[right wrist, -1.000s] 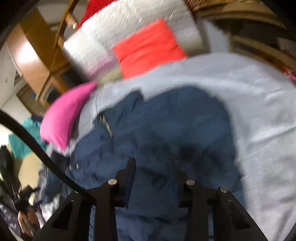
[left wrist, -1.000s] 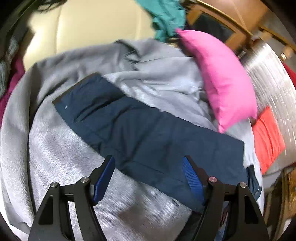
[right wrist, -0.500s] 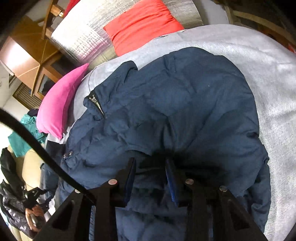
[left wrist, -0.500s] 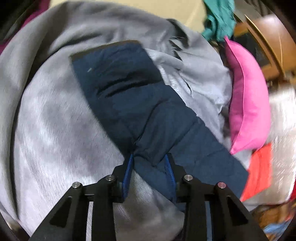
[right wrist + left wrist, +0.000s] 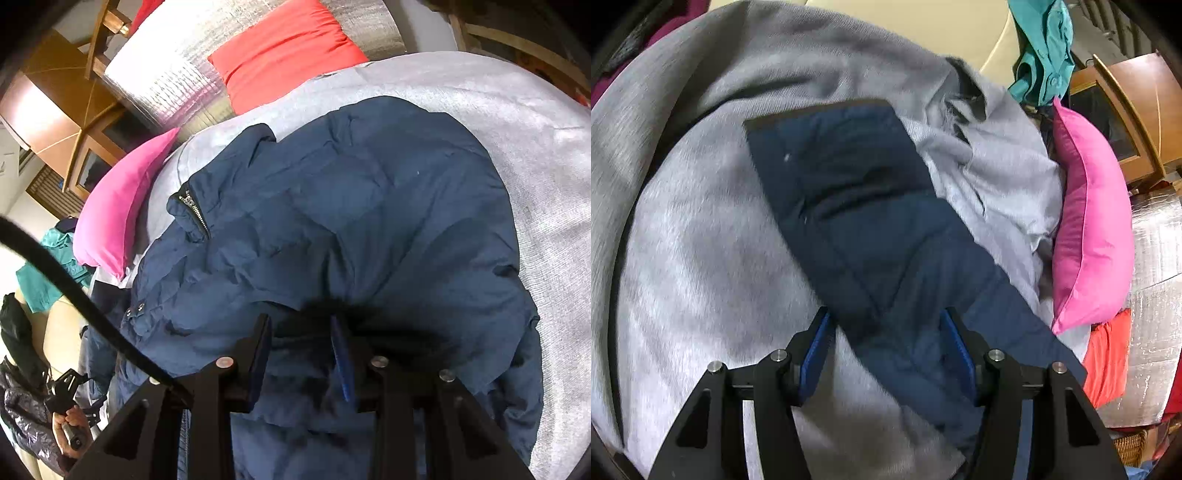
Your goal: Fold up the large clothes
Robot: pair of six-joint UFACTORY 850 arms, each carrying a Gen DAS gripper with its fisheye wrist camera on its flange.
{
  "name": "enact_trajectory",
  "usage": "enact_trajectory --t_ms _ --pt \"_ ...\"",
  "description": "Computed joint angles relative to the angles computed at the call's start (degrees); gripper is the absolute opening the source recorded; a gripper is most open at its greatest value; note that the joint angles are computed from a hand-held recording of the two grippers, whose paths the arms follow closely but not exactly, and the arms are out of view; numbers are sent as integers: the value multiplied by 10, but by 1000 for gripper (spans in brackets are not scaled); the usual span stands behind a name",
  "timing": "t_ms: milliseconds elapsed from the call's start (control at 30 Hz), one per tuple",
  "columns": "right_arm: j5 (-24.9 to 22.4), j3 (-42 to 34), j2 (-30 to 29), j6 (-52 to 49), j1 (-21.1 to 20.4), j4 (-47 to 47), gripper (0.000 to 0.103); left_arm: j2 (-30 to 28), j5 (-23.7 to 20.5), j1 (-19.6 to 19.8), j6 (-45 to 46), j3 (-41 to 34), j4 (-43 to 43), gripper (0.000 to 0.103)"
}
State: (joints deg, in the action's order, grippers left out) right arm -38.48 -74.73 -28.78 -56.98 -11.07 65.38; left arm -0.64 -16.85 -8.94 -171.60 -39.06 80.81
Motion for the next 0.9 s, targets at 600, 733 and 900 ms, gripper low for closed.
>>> enact_trajectory --t_ms 600,733,900 --pt "40 64 78 -157 -39 186 37 -36 -180 -174 256 -166 103 9" --pt "45 60 77 -133 -61 196 37 -87 -150 -221 280 -228 185 9" --pt "33 44 64 -75 -82 168 39 -189 -74 -260 416 -333 153 9"
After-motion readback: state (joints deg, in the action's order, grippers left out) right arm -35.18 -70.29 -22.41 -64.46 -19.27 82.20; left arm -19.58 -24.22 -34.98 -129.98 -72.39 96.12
